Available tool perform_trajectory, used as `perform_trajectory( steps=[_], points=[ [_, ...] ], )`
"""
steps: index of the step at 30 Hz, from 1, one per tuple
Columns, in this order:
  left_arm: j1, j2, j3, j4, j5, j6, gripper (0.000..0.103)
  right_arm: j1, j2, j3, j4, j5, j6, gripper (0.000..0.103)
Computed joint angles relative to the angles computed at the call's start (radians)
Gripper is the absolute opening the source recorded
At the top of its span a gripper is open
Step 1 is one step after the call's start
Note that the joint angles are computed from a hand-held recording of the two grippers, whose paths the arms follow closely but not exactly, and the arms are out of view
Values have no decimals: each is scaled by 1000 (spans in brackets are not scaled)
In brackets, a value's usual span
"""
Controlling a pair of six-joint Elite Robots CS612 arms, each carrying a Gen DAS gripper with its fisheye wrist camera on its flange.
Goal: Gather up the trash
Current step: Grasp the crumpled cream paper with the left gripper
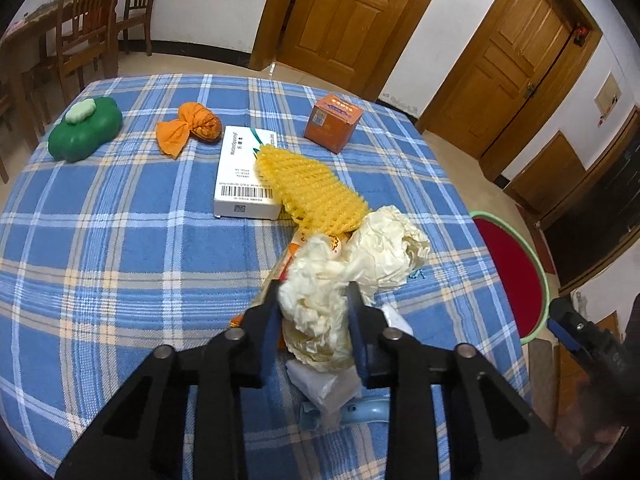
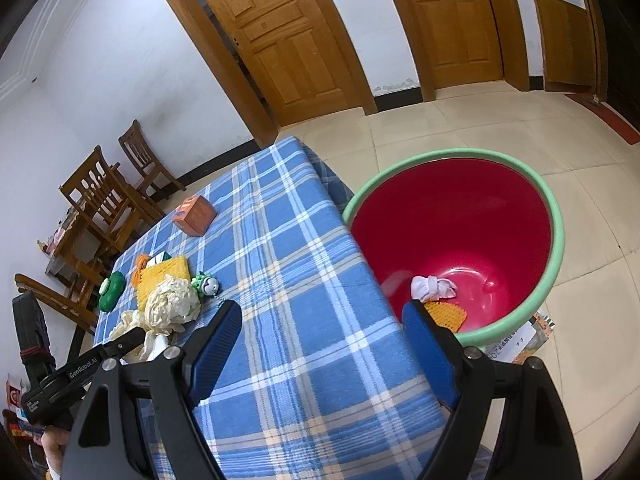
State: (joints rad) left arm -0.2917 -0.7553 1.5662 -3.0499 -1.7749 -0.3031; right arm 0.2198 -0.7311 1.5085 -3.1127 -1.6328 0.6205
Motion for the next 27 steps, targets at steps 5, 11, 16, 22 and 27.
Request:
perform_trajectory(
  steps=[5, 11, 16, 22, 27],
  points=[
    [8, -8, 13, -44, 2, -13, 27, 10, 11, -30, 17, 5, -41, 84],
    [14, -21, 30, -88, 46, -24, 27, 20, 34, -85, 57, 50, -78, 84],
    [15, -28, 40, -100, 124, -30, 27, 34, 61, -147, 93, 80, -130, 85],
    [25, -25, 43, -94, 172, -55, 27, 44, 102, -230, 152, 149, -168, 85],
    [35, -19, 39, -87, 172, -80, 27, 56, 135, -295, 204, 165, -203, 85]
  ],
)
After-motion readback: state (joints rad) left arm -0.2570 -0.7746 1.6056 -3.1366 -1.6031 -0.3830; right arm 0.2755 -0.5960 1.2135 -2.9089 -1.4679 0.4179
